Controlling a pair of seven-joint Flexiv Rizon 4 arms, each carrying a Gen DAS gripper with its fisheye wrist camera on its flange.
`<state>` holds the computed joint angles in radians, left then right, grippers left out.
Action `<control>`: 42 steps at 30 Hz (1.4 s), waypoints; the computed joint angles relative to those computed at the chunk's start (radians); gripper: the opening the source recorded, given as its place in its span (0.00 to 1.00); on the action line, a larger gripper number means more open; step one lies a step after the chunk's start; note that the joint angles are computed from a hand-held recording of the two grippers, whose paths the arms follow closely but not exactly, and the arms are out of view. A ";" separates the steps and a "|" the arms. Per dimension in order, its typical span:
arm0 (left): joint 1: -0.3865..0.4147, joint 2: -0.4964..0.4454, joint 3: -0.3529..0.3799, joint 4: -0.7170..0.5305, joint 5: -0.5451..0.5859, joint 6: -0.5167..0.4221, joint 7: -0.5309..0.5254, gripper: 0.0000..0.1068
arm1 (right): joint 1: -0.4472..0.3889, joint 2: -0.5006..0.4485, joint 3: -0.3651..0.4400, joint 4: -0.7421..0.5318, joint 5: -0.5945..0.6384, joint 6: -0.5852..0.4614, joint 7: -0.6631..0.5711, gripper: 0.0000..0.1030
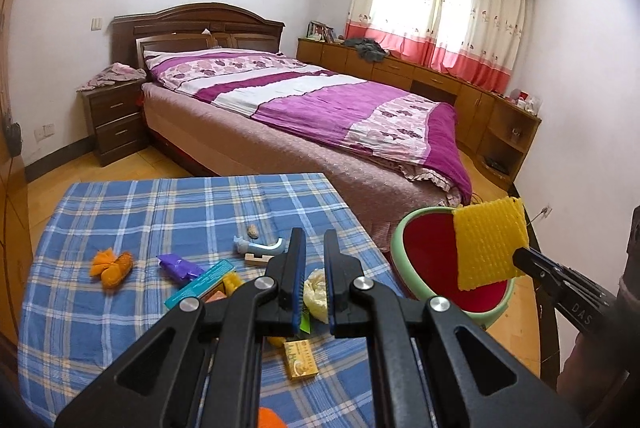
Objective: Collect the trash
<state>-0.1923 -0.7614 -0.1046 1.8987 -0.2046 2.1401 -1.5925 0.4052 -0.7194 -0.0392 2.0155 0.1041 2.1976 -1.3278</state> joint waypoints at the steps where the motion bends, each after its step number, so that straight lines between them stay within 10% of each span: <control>1: -0.006 -0.001 0.005 -0.003 -0.008 -0.005 0.002 0.07 | -0.009 -0.003 0.003 -0.002 -0.003 0.000 0.004 0.12; 10: 0.040 0.030 -0.008 0.069 0.009 -0.042 -0.044 0.08 | -0.051 -0.018 0.030 -0.001 -0.043 -0.006 0.048 0.12; 22: 0.054 0.074 -0.004 0.212 0.042 -0.123 -0.071 0.43 | -0.018 0.002 0.024 0.046 -0.015 0.019 0.047 0.12; 31: 0.025 0.063 0.028 0.248 0.000 -0.237 -0.082 0.44 | -0.005 0.014 0.028 0.078 0.000 0.040 0.031 0.12; 42: 0.211 0.007 -0.155 0.247 0.103 -0.277 -0.115 0.44 | 0.000 0.019 0.029 0.079 0.008 0.035 0.029 0.12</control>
